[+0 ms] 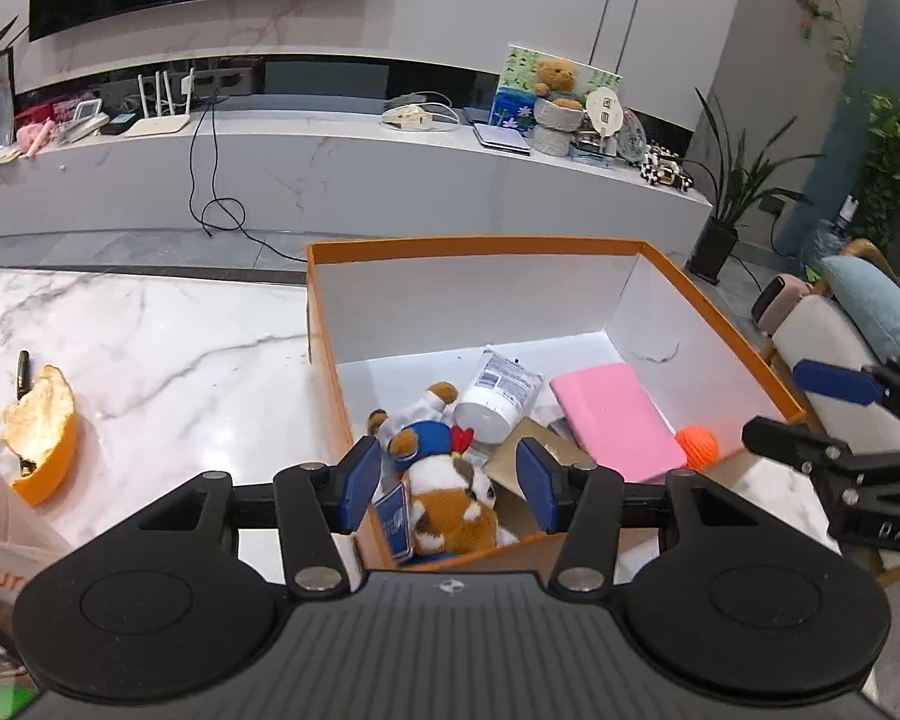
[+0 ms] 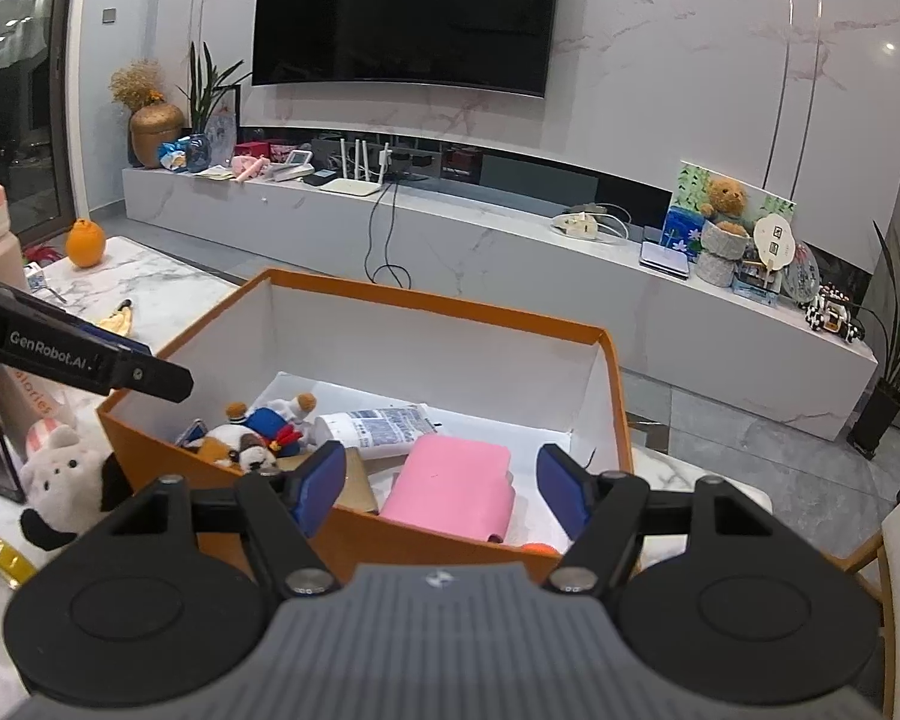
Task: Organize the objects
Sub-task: 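Move the left tool to the black-and-white plush panda while the right tool approaches the crocheted bunny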
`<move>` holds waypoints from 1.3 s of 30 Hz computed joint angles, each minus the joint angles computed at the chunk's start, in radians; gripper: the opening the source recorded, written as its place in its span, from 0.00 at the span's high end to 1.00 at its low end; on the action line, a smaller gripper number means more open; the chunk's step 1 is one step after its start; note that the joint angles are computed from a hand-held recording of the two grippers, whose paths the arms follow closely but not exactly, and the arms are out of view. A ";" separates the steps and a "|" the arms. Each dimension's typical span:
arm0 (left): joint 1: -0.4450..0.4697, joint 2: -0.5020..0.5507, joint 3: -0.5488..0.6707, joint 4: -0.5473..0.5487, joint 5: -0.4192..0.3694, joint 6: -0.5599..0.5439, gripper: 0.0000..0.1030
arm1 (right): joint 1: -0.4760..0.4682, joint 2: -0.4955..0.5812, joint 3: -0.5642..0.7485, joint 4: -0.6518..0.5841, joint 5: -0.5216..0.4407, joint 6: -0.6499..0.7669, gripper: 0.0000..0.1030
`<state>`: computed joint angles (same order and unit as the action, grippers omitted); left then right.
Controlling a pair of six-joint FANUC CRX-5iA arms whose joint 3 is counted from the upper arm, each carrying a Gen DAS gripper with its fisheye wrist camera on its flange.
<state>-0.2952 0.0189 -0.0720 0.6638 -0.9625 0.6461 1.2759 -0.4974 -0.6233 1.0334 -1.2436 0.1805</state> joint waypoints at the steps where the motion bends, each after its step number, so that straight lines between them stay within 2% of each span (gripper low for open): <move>1: 0.005 -0.008 -0.004 -0.011 0.005 -0.004 0.40 | 0.009 -0.003 0.000 0.001 -0.004 -0.001 0.30; 6: 0.046 -0.016 -0.008 0.013 -0.043 -0.022 0.40 | 0.046 -0.007 0.006 0.003 -0.020 0.004 0.30; 10: 0.060 -0.030 -0.012 0.016 -0.049 -0.042 0.39 | 0.068 -0.007 0.011 -0.002 -0.021 0.012 0.30; 18: 0.081 -0.050 -0.003 -0.088 -0.097 -0.083 0.36 | 0.141 -0.016 0.023 -0.054 -0.026 0.078 0.28; 26: 0.105 -0.034 0.000 -0.194 -0.101 -0.098 0.36 | 0.181 -0.015 0.040 -0.154 -0.007 0.159 0.26; 29: 0.099 -0.036 -0.010 -0.221 -0.073 -0.118 0.33 | 0.180 -0.008 0.059 -0.211 0.005 0.202 0.24; 33: 0.083 -0.047 -0.040 -0.236 -0.009 -0.184 0.23 | 0.176 -0.010 0.083 -0.319 0.043 0.290 0.20; 39: 0.051 -0.066 -0.074 -0.289 0.064 -0.257 0.11 | 0.193 -0.008 0.097 -0.400 0.063 0.376 0.19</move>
<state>-0.2442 -0.0469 -0.1460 0.3752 -0.8987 0.3889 1.4686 -0.5052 -0.5262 0.6339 -1.1809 0.5565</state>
